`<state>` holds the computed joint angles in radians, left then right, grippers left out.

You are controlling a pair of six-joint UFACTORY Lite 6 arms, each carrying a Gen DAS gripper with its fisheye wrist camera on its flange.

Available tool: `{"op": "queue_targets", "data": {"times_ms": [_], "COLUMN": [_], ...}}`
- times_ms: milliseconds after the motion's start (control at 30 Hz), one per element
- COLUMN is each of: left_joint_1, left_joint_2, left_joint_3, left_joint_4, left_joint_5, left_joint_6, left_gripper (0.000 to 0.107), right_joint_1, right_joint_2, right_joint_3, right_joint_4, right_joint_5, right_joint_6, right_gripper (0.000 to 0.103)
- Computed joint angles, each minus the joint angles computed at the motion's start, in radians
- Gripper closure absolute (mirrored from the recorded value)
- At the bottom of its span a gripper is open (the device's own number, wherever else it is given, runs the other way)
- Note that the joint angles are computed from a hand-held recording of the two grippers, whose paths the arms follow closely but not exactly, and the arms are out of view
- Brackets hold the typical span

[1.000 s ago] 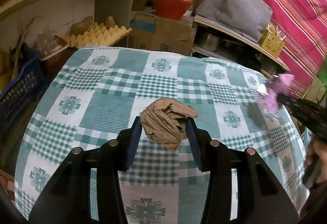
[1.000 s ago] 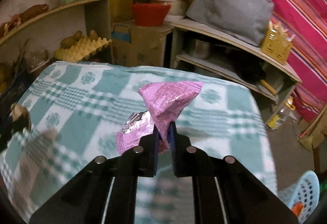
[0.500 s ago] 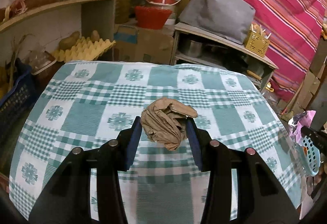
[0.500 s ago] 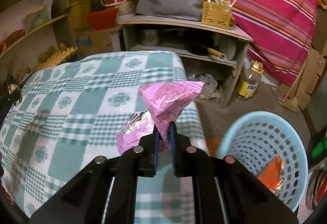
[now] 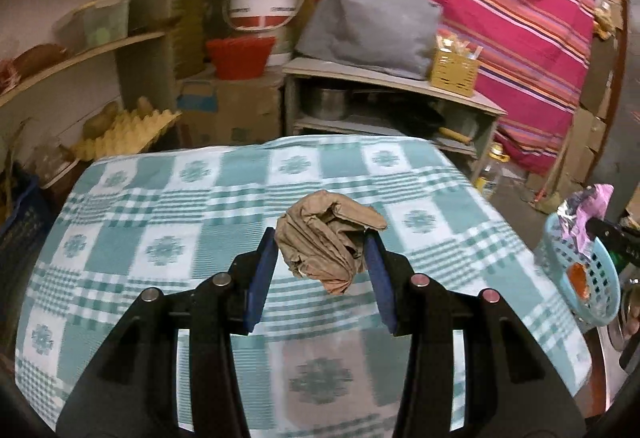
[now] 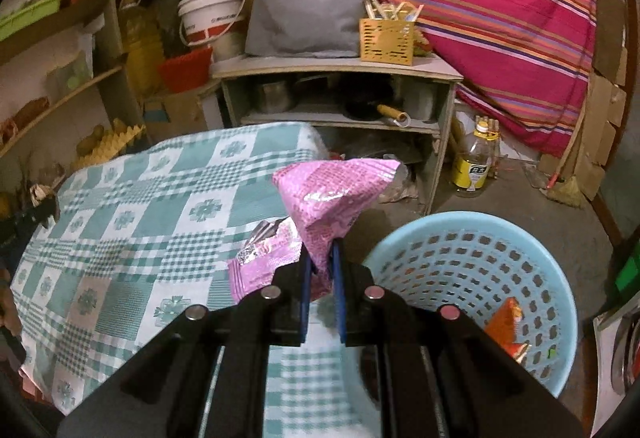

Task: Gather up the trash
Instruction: 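Carry the brown item and pink foil packet over the blue basket, then open both grippers to drop the brown item and pink packet into the basket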

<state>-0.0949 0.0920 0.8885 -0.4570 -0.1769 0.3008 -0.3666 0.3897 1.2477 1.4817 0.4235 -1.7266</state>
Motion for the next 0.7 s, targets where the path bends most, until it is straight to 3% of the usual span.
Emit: {"op": "queue_targets", "data": {"times_ms": [100, 267, 567, 700], "left_joint_1": [-0.106, -0.271, -0.479, -0.559], "left_joint_2": [0.019, 0.103, 0.362, 0.514], "left_joint_3": [0.024, 0.111, 0.401, 0.585], "left_joint_4": [-0.241, -0.464, -0.612, -0.768], "left_joint_5": [-0.028, -0.079, -0.085, -0.081], "left_joint_6": [0.213, 0.39, 0.486, 0.631], "left_gripper": [0.064, 0.064, 0.064, 0.064], "right_joint_1": [-0.065, -0.164, -0.345, -0.412], "right_joint_2": [0.011, 0.048, 0.158, 0.223], "right_joint_3": [0.018, 0.063, 0.19, 0.27], "right_joint_4": [-0.034, -0.097, -0.178, -0.23], "right_joint_5": [0.04, 0.102, 0.175, 0.207], "right_joint_6": [0.02, 0.051, 0.073, 0.122], "right_gripper": [0.093, 0.093, 0.093, 0.092]}}
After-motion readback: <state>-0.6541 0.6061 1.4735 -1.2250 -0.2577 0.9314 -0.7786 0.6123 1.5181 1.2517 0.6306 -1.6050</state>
